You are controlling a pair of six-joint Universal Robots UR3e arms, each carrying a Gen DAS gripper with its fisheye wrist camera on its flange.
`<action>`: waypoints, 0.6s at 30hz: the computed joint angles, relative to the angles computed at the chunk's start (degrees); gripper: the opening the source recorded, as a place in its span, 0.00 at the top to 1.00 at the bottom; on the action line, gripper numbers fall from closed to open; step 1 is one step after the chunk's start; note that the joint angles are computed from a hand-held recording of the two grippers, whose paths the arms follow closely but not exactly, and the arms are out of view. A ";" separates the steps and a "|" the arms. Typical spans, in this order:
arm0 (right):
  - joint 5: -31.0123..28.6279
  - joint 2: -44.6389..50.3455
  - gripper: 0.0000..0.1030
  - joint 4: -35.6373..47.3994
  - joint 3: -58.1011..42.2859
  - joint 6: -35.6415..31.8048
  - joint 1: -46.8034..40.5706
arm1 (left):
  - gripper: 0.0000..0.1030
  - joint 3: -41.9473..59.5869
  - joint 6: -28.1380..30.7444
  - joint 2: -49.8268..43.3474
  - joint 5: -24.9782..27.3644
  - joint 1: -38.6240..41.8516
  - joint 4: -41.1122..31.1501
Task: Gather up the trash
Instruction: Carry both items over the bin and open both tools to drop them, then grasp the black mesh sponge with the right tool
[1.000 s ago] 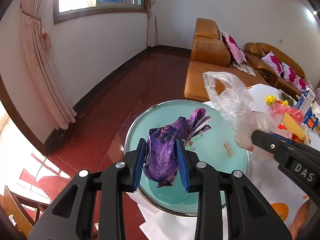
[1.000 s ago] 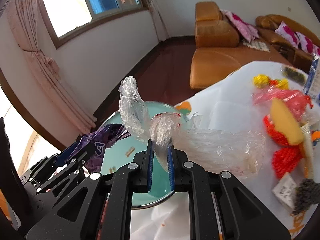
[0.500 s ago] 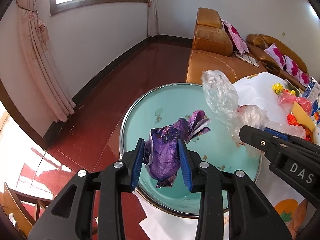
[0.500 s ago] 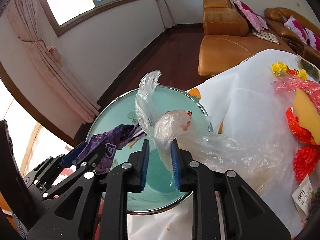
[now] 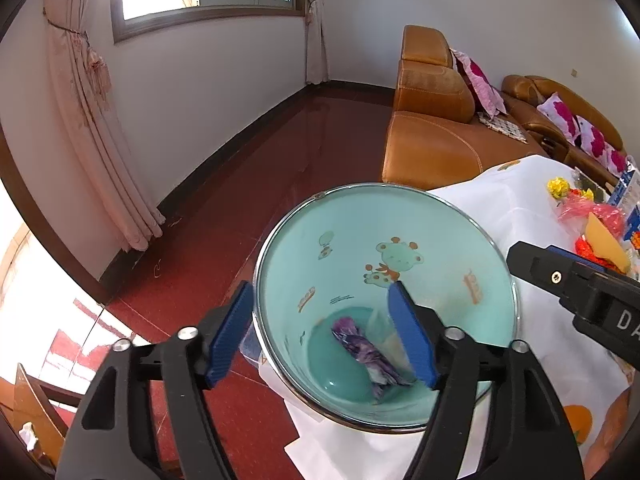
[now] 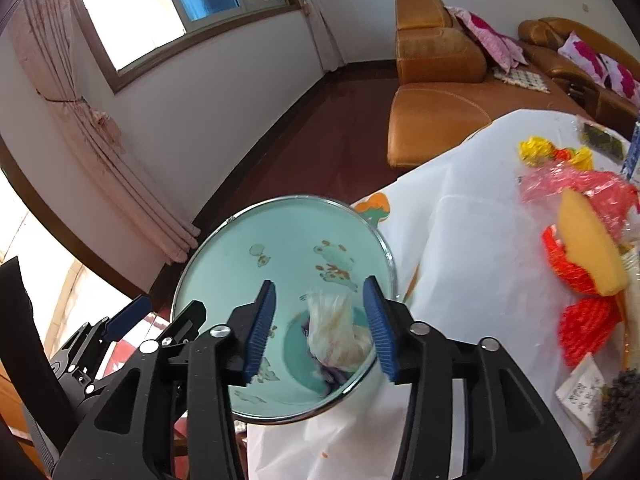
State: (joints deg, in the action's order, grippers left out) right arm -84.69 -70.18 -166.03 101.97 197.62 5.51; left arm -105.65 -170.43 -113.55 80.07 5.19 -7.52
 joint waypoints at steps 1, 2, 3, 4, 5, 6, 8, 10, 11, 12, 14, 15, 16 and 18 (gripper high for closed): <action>-0.03 -0.87 0.50 -0.16 0.85 0.06 -0.35 | 0.28 0.01 -0.19 0.15 0.16 -0.14 0.04; -0.21 -1.36 0.49 -0.25 1.32 0.14 -0.45 | 0.27 -0.11 -0.35 0.52 0.44 -0.35 0.07; -0.42 -1.98 0.49 -0.34 1.91 0.15 -0.63 | 0.27 -0.21 -0.40 0.78 0.53 -0.46 0.04; -0.66 -2.87 0.49 -0.69 2.93 0.14 -0.98 | 0.27 -0.35 -0.46 1.11 0.61 -0.64 0.05; -0.59 -3.60 0.49 -1.21 4.03 0.08 -1.41 | 0.26 -0.34 -0.39 1.38 0.57 -0.65 -0.16; -0.49 -4.28 0.49 -1.46 4.86 0.11 -1.79 | 0.26 -0.55 -0.35 1.86 0.50 -0.71 -0.30; -0.64 -5.88 0.49 -1.60 6.59 0.09 -2.56 | 0.25 -0.98 -0.51 2.44 0.39 -1.09 -0.26; -1.06 -7.75 0.49 -1.80 8.61 -0.35 -3.34 | 0.25 -1.02 -0.51 2.87 0.44 -1.79 -0.38; -1.28 -8.40 0.49 -1.86 9.29 -0.48 -3.57 | 0.24 -1.10 -0.35 3.05 0.39 -2.04 -0.35; -1.45 -9.22 0.49 -2.08 10.34 -0.70 -3.95 | 0.24 -1.23 -0.20 3.36 0.33 -2.50 -0.38; -1.64 -11.82 0.48 -2.31 13.38 -1.34 -5.40 | 0.24 -1.91 0.06 3.93 0.02 -3.19 -0.17; -1.65 -12.80 0.48 -2.44 14.50 -1.59 -6.02 | 0.24 -1.83 -0.04 4.02 0.16 -3.83 -0.36; -1.73 -13.88 0.48 -2.66 15.84 -1.85 -6.74 | 0.23 -1.80 0.04 4.09 0.14 -4.35 -0.55; -1.54 -16.32 0.48 -3.08 18.97 -2.36 -8.56 | 0.23 -1.62 0.03 4.05 0.29 -5.54 -0.83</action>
